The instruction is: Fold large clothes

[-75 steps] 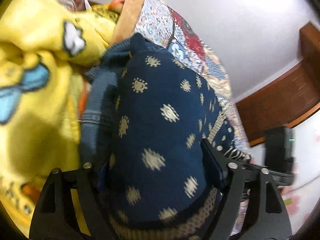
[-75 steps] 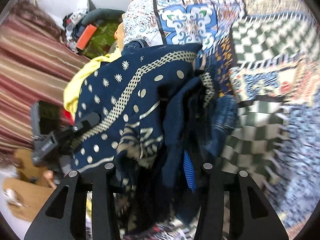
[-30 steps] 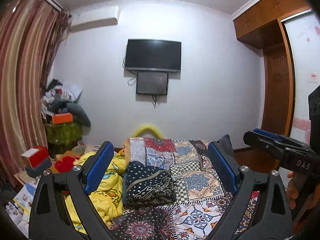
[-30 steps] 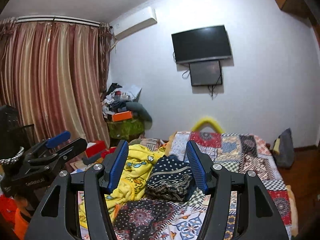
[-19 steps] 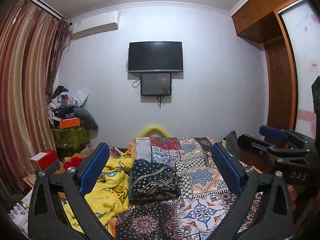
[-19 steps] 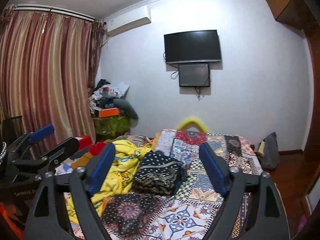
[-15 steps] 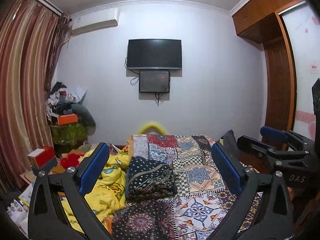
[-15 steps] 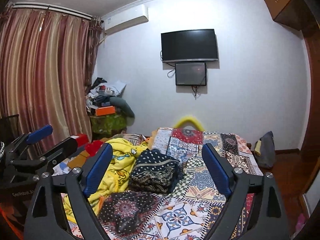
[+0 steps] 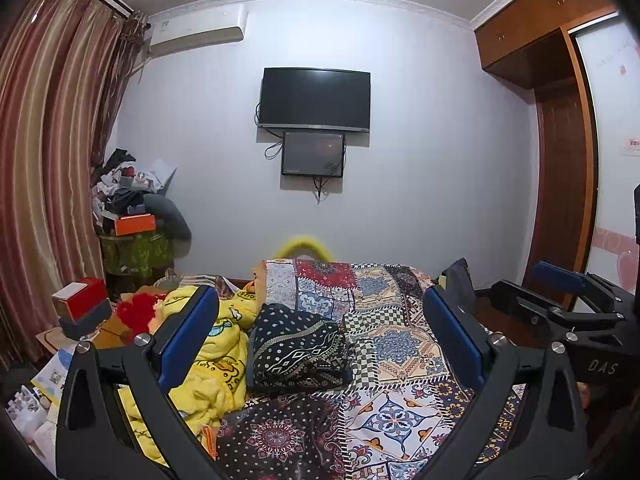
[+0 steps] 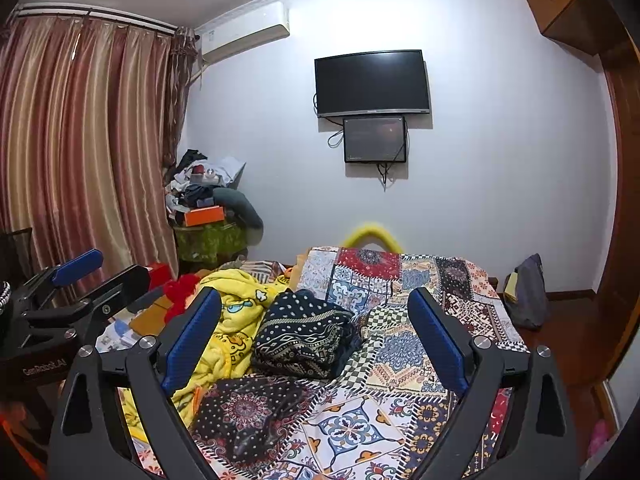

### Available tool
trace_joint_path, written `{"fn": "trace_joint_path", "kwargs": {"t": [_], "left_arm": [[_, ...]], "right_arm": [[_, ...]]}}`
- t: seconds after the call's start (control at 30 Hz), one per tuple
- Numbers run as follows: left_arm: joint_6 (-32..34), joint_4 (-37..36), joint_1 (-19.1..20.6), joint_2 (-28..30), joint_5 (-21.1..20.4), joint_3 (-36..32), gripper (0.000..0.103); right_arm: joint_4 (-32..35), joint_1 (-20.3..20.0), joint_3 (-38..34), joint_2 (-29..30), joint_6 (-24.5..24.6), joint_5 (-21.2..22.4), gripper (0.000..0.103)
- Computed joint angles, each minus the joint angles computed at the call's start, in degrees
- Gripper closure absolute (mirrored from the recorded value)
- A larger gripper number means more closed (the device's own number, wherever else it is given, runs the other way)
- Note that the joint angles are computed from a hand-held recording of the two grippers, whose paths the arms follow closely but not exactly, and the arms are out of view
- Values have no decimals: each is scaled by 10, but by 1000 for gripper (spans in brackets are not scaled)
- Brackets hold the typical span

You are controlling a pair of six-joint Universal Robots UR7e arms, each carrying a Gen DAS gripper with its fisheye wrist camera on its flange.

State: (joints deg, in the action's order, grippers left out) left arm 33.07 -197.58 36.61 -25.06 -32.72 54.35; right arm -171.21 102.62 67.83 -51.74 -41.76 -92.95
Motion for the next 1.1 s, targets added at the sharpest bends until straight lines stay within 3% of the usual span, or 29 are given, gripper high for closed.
{"fn": "trace_joint_path", "kwargs": {"t": [1.1], "left_arm": [[-22, 24, 2, 9, 11, -12, 0]], "right_arm": [[29, 1, 1, -14, 7, 4, 10]]}}
